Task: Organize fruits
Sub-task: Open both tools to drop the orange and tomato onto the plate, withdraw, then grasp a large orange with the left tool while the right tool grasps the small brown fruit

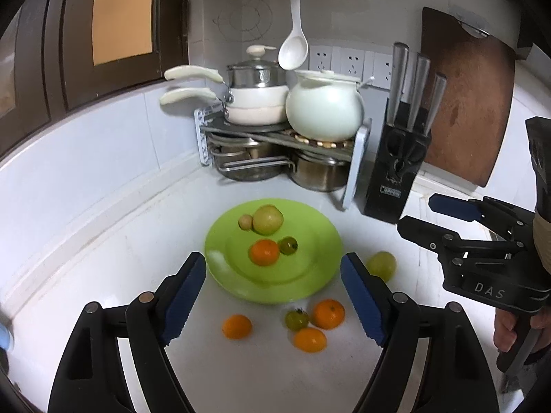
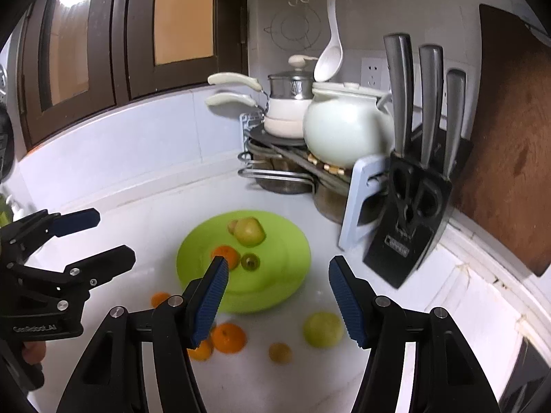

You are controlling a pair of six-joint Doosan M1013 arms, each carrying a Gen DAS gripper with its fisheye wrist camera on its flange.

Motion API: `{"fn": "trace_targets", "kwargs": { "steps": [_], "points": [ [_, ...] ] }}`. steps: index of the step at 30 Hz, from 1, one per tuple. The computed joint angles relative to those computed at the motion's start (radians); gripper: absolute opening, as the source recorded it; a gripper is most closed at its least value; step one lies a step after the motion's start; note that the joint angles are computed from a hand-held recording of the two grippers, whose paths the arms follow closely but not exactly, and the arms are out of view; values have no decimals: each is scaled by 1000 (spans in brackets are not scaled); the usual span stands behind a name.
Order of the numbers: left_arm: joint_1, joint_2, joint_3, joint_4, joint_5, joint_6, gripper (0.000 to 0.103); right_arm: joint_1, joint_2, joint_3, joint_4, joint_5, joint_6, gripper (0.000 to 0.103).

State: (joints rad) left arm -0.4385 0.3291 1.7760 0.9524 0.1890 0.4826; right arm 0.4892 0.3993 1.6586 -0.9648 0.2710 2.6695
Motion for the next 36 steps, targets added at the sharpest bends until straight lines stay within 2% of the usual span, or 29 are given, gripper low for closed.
{"fn": "trace_targets", "kwargs": {
  "steps": [2,4,7,11,15,21,27,36],
  "points": [
    [-3,1,7,-24,-1,16,80,-2,-2,9,43,-4,-47,62],
    [-2,3,12,-124,-15,105,80,-5,-2,16,102,-7,-112,62],
    [-4,9,15,-197,-16,170,80,-7,-1,23,180,-11,-194,62],
    [-4,20,21,-340,-25,306,80,-10,0,35,224,-21,-237,62],
    [-7,33,26,-417,-25,386,80,-13,5,44,281,-19,-293,62],
    [-11,64,10,-563,8,532,80,-23,23,45,455,-7,-464,62],
    [-2,99,-17,-823,56,775,80,-34,52,30,612,27,-607,62],
    [0,149,-65,-898,129,854,71,-50,88,9,751,56,-736,61]
  ]
}}
